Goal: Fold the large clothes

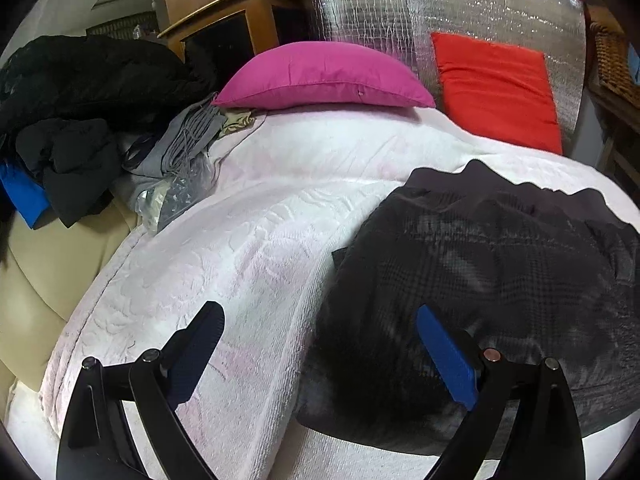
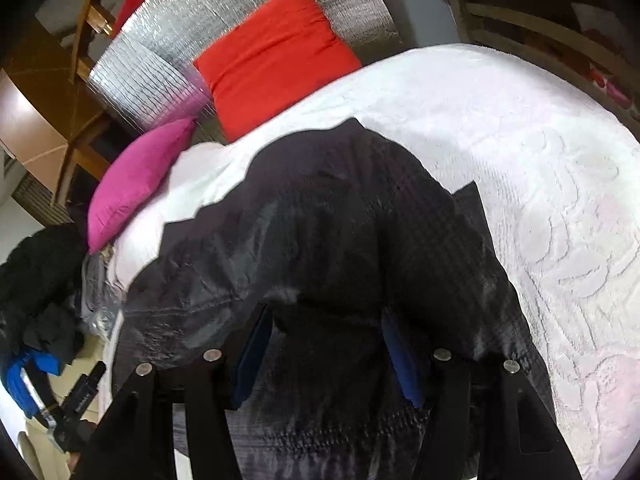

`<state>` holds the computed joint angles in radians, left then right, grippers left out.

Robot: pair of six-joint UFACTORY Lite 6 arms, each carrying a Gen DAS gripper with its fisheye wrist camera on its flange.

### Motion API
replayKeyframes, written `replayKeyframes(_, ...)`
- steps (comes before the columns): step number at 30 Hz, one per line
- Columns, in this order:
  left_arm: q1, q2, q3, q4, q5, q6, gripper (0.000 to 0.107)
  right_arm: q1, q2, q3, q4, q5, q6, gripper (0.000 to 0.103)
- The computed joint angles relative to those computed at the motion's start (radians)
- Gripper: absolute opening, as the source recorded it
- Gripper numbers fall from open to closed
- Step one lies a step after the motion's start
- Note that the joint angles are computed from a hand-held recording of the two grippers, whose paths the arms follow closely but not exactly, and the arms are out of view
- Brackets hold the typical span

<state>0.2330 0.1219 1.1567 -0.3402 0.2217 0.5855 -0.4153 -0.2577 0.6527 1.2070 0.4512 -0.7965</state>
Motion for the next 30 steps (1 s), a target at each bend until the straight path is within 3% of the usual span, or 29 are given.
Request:
replayKeyframes(3,0.010,-0.005,0.002,-0.102,-0.001,0.106,0.097,-0.046,-0.042,-0.011,0.027,0.042,-0.039,0.061)
replayKeyframes(12,0.008,0.003,0.006,-0.190,-0.011,0.222,0.097,-0.190,-0.088,-0.001,0.051,0.181,-0.116,0.065)
replayKeyframes(17,0.017,0.043,0.062,-0.299,0.052,0.355,0.097,-0.266,-0.068,0.012,0.036,0.230,-0.158,0.074)
replayKeyframes(20,0.062,0.112,0.162,-0.405,0.187,0.472,0.097,-0.342,-0.052,0.023,0.013,0.271,-0.191,0.075)
replayKeyframes(24,0.143,0.279,0.384,-0.483,0.475,0.522,0.097,-0.484,0.021,0.056,0.019,0.374,-0.269,0.081)
replayKeyframes(30,0.176,0.498,0.637,-0.412,0.672,0.383,0.097,-0.598,0.198,0.128,0.023,0.478,-0.341,0.082)
